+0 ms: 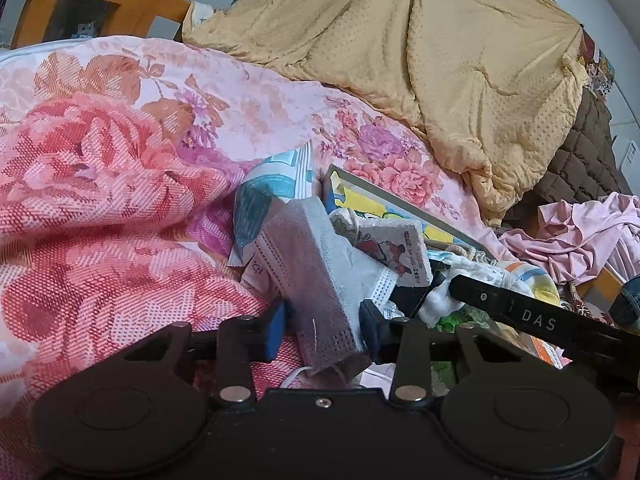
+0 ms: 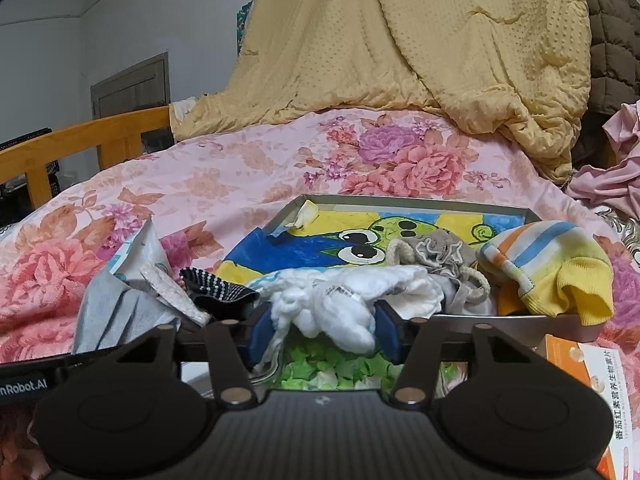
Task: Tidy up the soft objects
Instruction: 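Lift the grey mask and white cloth and carry both over the frog tray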
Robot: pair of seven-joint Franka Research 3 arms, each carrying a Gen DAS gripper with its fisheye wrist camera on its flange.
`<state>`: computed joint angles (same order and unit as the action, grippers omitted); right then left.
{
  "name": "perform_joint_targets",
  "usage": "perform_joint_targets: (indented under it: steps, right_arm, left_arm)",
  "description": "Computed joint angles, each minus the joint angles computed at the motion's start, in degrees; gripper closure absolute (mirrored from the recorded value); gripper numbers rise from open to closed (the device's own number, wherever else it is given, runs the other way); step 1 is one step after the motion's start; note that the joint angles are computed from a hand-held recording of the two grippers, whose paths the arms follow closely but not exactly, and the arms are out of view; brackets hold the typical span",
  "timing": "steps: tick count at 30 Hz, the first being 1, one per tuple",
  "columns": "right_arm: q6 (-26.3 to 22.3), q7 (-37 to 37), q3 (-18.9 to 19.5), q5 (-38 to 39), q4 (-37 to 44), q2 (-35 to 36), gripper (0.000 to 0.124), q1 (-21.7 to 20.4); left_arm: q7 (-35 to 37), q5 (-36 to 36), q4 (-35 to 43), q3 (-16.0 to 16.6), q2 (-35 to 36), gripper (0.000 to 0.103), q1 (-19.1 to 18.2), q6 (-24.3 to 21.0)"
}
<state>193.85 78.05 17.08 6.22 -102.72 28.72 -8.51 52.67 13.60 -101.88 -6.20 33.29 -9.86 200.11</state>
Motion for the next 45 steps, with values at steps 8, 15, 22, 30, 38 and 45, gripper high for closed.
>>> perform_joint_targets:
  steps: [8,15,22,30,38,45]
  right_arm:
    - [1.8,3.6,8.7,-4.8,-1.1,0.9,0.098,-8.2]
    - [2.8,8.2,10.0,-9.3,-3.6,-1.0,0.104,-10.3]
    - [4.8,15.5,11.0,-14.6,-8.4,-6.0,0.104,-13.3]
    - [5.4,27.7,16.2,-24.2,-14.7,-11.9,0.104,-22.2]
    - [7.9,30.3,8.2,-26.1,-18.8,-17.0,0.104,-15.9]
    - [13.1,25.2,0.0,-21.0,-23.5,-21.1,0.104,-6.8]
  left_arm:
    - [1.4,-1.4,-0.8,2.2,-0.6,0.084,-2.2,1.3]
    - [3.6,-2.6,-2.2,2.1,-2.2,0.089,-3.2,2.1]
    - [5.0,-3.6,-4.7,2.0,-5.4,0.089,-4.6,1.8]
    - [6.2,-5.1,-9.5,1.2,-10.5,0.089,-5.2,3.7]
    - [8.2,-8.2,-15.1,1.0,-15.1,0.089,-6.1,4.7]
    - [10.8,-11.0,-18.6,0.5,-18.1,0.089,-6.3,5.6]
